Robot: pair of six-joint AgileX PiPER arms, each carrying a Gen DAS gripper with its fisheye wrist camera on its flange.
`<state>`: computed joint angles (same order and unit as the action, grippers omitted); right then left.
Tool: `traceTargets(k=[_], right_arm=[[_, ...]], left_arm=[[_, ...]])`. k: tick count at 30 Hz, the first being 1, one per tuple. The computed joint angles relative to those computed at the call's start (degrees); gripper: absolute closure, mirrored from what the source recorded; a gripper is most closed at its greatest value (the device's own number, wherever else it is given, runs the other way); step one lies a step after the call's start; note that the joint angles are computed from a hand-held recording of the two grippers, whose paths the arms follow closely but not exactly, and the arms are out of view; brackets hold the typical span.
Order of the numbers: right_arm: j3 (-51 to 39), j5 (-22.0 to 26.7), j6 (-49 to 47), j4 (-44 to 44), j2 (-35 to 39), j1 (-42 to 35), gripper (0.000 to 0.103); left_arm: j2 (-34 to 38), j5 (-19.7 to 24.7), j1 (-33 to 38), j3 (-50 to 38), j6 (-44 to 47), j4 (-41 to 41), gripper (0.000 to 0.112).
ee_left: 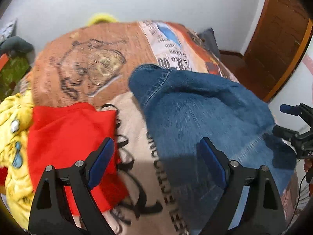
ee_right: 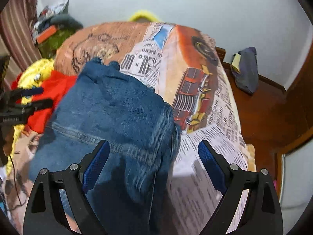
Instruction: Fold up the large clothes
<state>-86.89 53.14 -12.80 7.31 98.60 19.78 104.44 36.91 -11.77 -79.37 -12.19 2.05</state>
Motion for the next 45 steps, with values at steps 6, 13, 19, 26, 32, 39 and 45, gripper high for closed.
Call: traceTargets(k=[6,13,19,26,32,39,45], right_arm=[[-4.60,0.77,-0.71,2.22,6.64,-2.53,0.013],[-5.87,0.62,-3.62,9.36,9.99,-6.11,0.009],[-4.77,-0.10,-5.01,12.34,10.26,-7.58,0.009],[-3.75,0.17,-5.55,11.94,8.77,-8.24,0.009],[-2.85,-1.29,-3.69,7.90,6.80,-7.02,0.009],[-0.28,-2.63,-1.36,2.87,2.56,-4.61,0.009],[2.65,-2.63,-4.82,5.73,-2.37,-5.57,0.008]], left_arm=[[11.48,5.45,1.73,-14.59,7.24,-8.15,0.018],[22.22,11.97,3.37,-30.00,4.87,-8.67,0.018],[26.96,12.65,4.47,-36.88,1.62,-9.00,0.014],[28.50,16.73,1.91,-43.87,-11.69,13.53,0.021],[18.43,14.39,5.75,-33.57,-3.43,6.81,0.030],[1.63,4.82,2.48,-9.15,0.08,6.66,0.029],[-6.96,-0.01,2.65,4.43,5.36,-4.68,0.024]])
